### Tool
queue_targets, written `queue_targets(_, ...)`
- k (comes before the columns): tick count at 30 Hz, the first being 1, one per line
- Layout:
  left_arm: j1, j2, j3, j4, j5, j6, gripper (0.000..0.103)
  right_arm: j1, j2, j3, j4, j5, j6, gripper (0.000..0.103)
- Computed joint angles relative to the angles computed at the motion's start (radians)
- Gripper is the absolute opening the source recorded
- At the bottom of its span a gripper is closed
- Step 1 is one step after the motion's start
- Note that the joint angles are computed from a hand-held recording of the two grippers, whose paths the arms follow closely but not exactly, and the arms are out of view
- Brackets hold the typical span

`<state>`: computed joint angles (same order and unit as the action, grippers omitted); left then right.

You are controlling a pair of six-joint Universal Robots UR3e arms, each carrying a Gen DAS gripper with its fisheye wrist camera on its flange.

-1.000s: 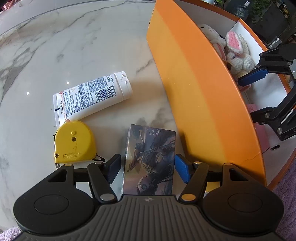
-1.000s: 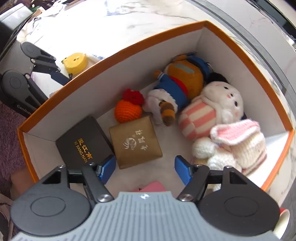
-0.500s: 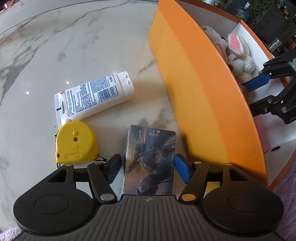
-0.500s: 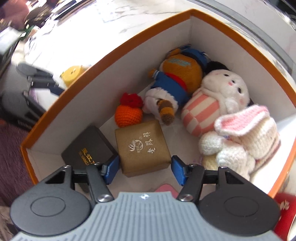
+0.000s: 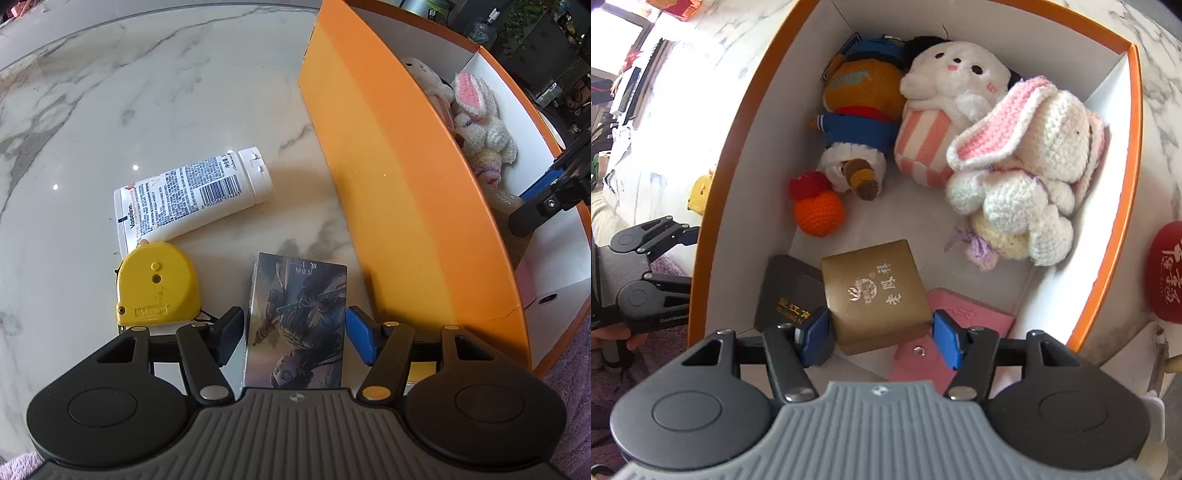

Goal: Organize objects

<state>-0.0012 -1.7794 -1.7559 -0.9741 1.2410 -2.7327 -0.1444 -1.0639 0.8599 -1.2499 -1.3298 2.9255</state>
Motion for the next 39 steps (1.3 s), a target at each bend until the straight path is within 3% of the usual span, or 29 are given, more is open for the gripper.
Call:
queue_targets(9,-0.029,0.006,0.002,0.012,0.04,0.028,0.073,0.022,0.125,-0.117,0.0,0.045,0.157,0.064)
queue_targets(16,-0.041,0.018,-0.018,0.032,0.063,0.041,0.073,-0.014,0.006,0.06,-0.165,0.098,0.218,0.063)
queue_targets(25,-0.044,0.022,-0.009,0.017,0.069,0.029,0.073,0.011,-0.037,0.223,-0.432,-0.01,0.38,0.063)
queue_targets(32,-0.061,0.022,-0.011,0.028,0.085,0.023,0.073,0.086,-0.069,0.285,-0.498,-0.119,0.284,0.066)
queue_targets(35,-0.064,0.024,-0.019,0.041,0.084,0.019,0.074,0.088,-0.096,0.312,-0.495,-0.122,0.269,0.077)
queue_targets(39,-0.076,0.031,-0.041,0.077,0.094,0.017,0.074,0.08,-0.177,0.406,-0.505,-0.112,0.255,0.077)
